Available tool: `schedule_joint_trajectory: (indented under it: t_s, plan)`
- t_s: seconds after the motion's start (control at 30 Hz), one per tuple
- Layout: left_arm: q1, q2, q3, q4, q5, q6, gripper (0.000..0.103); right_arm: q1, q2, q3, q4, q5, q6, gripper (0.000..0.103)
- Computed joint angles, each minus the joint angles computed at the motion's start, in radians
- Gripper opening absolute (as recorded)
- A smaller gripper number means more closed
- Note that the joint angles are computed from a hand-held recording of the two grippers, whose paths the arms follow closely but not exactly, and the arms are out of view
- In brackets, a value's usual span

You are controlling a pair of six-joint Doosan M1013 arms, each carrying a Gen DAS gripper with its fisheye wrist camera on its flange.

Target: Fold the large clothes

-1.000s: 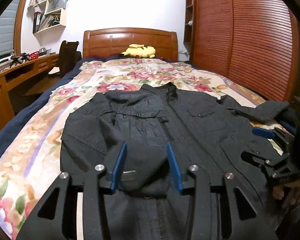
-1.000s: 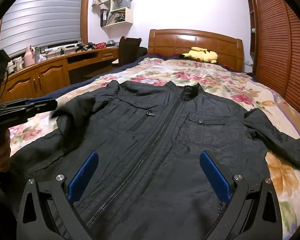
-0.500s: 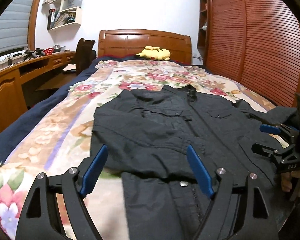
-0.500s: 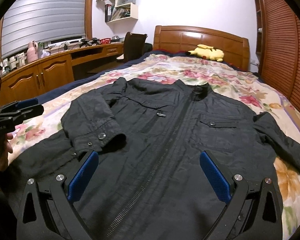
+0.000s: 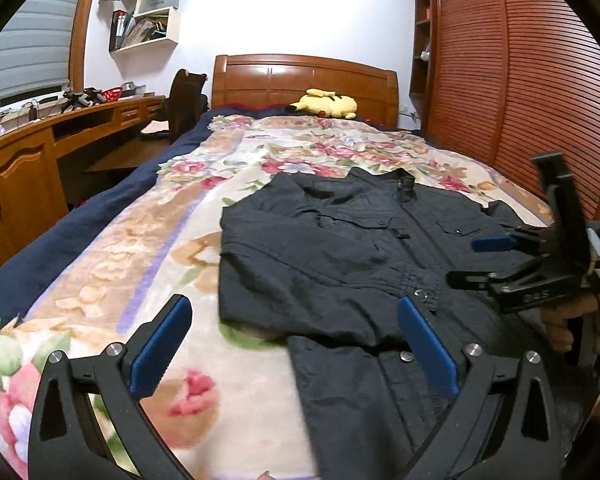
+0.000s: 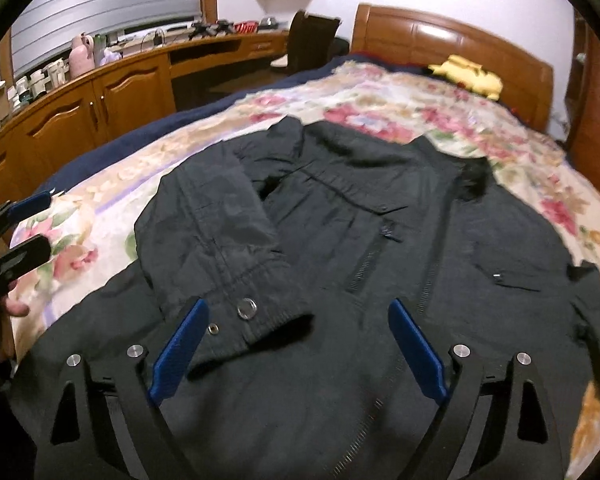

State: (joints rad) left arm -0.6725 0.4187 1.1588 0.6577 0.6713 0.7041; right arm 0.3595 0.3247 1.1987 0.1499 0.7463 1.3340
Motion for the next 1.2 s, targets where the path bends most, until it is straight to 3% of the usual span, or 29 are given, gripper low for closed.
schedule_joint_trajectory:
  t_s: [0.23, 0.4, 0.6, 0.7, 0.77, 0.83, 0.97, 1.2]
  plan:
    - [0.02, -0.015, 0.023, -0.016, -0.024, -0.026, 0.103, -0.002, 0.093, -0.123, 0.015, 0.133, 0.03, 0.075]
    - [0.026, -0.019, 0.031, 0.003, -0.013, -0.049, 0.103, 0.002, 0.14, -0.178, 0.026, 0.212, 0.027, 0.074]
    - [0.032, -0.026, 0.042, 0.014, -0.02, -0.074, 0.103, 0.001, 0.149, -0.182, 0.029, 0.212, 0.02, 0.072]
    - [0.032, -0.027, 0.045, 0.015, -0.02, -0.077, 0.103, 0.006, 0.142, -0.17, 0.034, 0.195, -0.003, 0.05]
    - [0.032, -0.027, 0.045, 0.014, -0.022, -0.076, 0.103, 0.009, 0.127, -0.146, 0.035, 0.166, -0.03, 0.026]
    - [0.033, -0.026, 0.043, 0.004, -0.024, -0.066, 0.103, 0.018, 0.116, -0.13, 0.006, 0.15, -0.042, 0.013]
    - [0.029, -0.025, 0.043, -0.003, -0.04, -0.054, 0.103, 0.02, 0.073, -0.078, -0.005, 0.084, -0.05, 0.01]
    - [0.018, -0.019, 0.03, -0.029, -0.077, -0.024, 0.103, -0.007, -0.058, 0.072, 0.001, -0.112, -0.041, 0.009]
